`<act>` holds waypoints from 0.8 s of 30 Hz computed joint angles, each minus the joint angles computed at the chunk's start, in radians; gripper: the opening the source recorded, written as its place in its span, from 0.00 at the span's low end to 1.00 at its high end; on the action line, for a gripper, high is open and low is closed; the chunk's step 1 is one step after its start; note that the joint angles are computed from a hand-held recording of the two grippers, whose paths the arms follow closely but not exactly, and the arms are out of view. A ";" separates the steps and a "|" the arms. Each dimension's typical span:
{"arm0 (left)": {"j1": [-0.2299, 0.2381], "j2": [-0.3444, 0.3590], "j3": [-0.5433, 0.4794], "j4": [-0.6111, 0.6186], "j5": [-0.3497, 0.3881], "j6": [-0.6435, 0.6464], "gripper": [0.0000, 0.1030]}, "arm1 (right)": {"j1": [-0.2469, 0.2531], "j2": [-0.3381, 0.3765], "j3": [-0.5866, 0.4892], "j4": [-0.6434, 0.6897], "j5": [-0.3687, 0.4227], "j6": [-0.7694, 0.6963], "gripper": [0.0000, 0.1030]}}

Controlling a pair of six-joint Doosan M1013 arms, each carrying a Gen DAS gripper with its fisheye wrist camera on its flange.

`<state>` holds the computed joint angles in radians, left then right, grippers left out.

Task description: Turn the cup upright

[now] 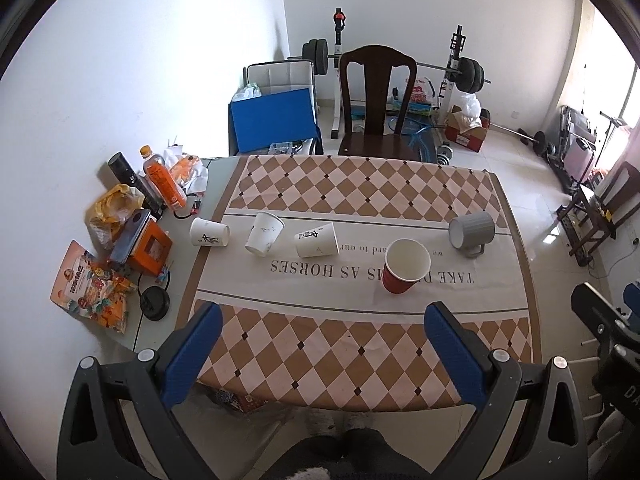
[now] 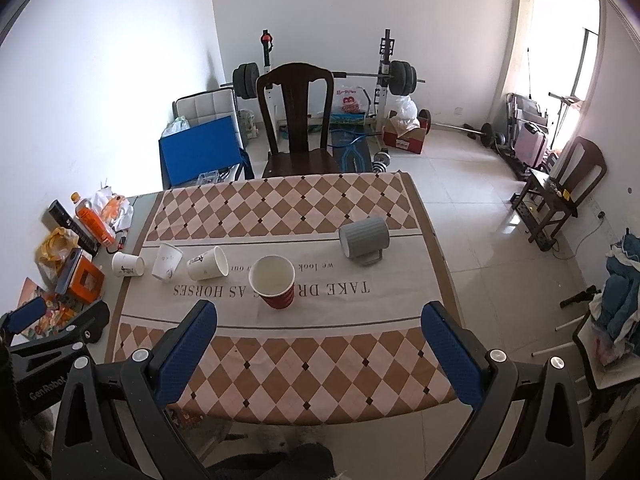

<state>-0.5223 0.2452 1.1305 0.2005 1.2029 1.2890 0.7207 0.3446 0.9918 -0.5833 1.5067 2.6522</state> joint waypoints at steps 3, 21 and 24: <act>-0.004 -0.001 -0.002 0.010 0.004 -0.007 1.00 | -0.001 0.000 0.001 0.001 0.001 -0.005 1.00; -0.007 0.000 -0.023 0.015 0.013 -0.007 1.00 | -0.002 -0.006 0.007 -0.002 0.001 -0.015 1.00; -0.009 0.000 -0.026 0.014 0.016 -0.006 1.00 | -0.002 -0.008 0.008 -0.002 0.000 -0.016 1.00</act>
